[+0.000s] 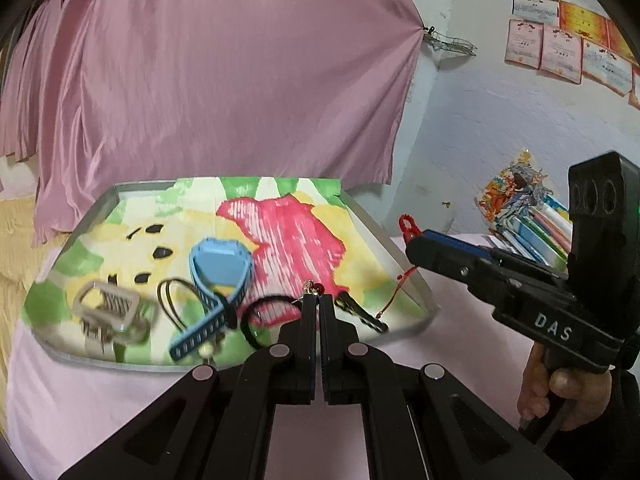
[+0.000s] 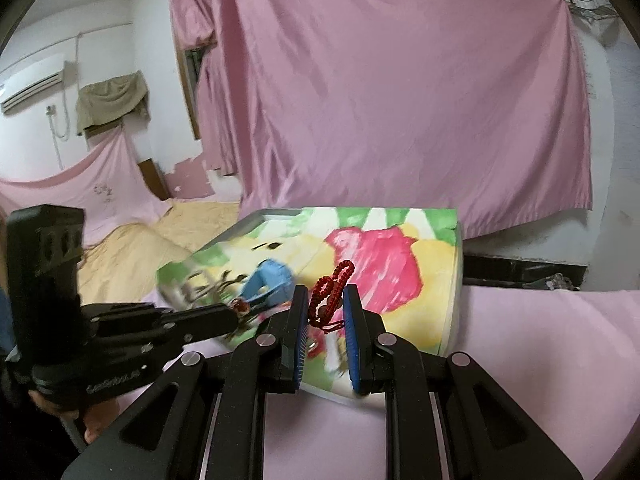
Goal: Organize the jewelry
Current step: 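Carry the earring and red tassel over the tray with both tools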
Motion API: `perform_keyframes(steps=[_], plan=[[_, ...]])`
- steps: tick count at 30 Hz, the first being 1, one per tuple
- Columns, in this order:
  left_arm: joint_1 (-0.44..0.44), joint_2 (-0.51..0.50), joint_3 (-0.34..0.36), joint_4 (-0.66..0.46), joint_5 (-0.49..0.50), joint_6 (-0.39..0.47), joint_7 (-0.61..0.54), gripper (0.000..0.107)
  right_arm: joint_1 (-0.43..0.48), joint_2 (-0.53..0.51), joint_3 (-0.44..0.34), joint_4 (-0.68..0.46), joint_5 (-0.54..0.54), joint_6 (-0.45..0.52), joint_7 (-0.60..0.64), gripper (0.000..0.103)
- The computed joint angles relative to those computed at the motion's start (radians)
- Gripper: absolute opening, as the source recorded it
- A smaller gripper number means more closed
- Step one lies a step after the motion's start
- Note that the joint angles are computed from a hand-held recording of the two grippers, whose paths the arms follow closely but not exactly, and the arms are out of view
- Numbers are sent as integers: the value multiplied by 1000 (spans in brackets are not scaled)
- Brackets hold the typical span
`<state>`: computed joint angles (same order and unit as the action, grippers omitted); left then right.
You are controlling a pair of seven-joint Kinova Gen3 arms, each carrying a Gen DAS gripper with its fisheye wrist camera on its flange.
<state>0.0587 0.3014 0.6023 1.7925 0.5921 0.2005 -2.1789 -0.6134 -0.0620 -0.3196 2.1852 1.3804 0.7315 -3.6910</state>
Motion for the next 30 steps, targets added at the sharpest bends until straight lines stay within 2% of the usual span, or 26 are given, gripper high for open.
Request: perform_keyframes(steps=[5,11,18,30], plan=[[134,25,-148,-69,-84,57,108,2,43,53,52,-50,-71,-68,68,15],[250,70,-282,-143,-196,141,254,2,68,106,91,-74,-161,-146,140,15],[259,108,-292,-184,-251,191,315,2,78,142,130,-87,-226,-223,211,16],[268,121,-296,-204,-286,216,349,2,62,160,155,-111,-284,-221,271,16]])
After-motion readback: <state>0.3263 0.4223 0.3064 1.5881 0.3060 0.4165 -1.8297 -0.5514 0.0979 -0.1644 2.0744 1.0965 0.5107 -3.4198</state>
